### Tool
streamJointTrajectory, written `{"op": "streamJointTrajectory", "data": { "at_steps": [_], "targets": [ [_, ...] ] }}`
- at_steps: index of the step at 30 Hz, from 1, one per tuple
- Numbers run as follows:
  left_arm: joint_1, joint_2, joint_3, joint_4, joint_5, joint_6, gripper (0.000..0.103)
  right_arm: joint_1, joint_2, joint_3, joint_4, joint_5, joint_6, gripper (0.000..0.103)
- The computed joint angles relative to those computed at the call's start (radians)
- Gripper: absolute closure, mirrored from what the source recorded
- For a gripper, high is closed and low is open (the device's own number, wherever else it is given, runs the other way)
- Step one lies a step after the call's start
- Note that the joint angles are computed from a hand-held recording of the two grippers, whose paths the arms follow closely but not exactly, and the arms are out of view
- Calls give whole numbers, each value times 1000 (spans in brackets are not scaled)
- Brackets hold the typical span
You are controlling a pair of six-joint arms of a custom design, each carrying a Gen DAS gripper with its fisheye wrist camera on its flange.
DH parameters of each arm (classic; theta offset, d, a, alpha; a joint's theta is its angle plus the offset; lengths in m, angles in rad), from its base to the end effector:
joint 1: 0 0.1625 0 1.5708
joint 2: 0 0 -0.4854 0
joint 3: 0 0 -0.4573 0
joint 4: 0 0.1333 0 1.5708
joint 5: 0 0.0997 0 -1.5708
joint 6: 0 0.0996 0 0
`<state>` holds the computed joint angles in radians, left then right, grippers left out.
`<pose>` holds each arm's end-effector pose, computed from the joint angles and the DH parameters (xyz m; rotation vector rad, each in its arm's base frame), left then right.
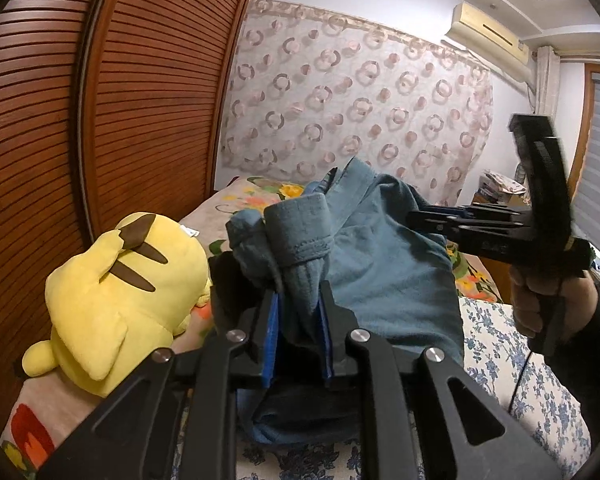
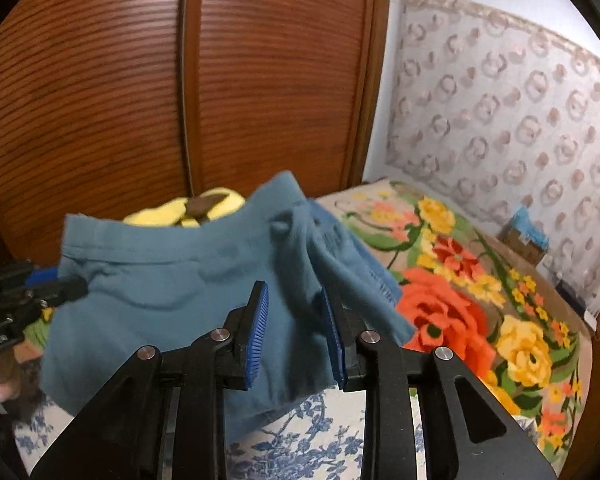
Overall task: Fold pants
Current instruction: 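Lower the shorts onto the clothes stack and open both tools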
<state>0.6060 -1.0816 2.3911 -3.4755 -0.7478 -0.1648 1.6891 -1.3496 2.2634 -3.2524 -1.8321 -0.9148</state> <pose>-0.2661 -0.4354 0.1490 0.6593 2.4107 -1.2204 0.1687 -0.5080 0.2740 1.1176 -2.2359 0.8022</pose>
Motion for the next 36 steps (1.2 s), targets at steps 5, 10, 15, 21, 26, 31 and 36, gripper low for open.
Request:
{"op": "streamJointTrajectory", "data": {
  "at_steps": [5,10,15,21,26,31,36],
  "targets": [
    [8,1,-2,13,-2,-6,85,-13,89,-64,-97,-59,6,77],
    [11,-5,-9,57,3,-17,80,-35,87,-76,-98,-34,29,77],
    [5,-15,-11,90,24,-22,67,-32,44,-36,-119,2,56,77],
    [-6,-36,-6,126,31,-19,60,-12,-10,20,-80,32,77,77],
    [-23,-58,10,127,42,-27,45,-1,-29,59,-78,46,87,77],
    [-29,-83,22,161,43,-40,44,4,-40,88,-68,59,101,77],
    [-45,-113,40,214,56,-69,43,5,-27,99,-70,63,114,77]
  ]
}}
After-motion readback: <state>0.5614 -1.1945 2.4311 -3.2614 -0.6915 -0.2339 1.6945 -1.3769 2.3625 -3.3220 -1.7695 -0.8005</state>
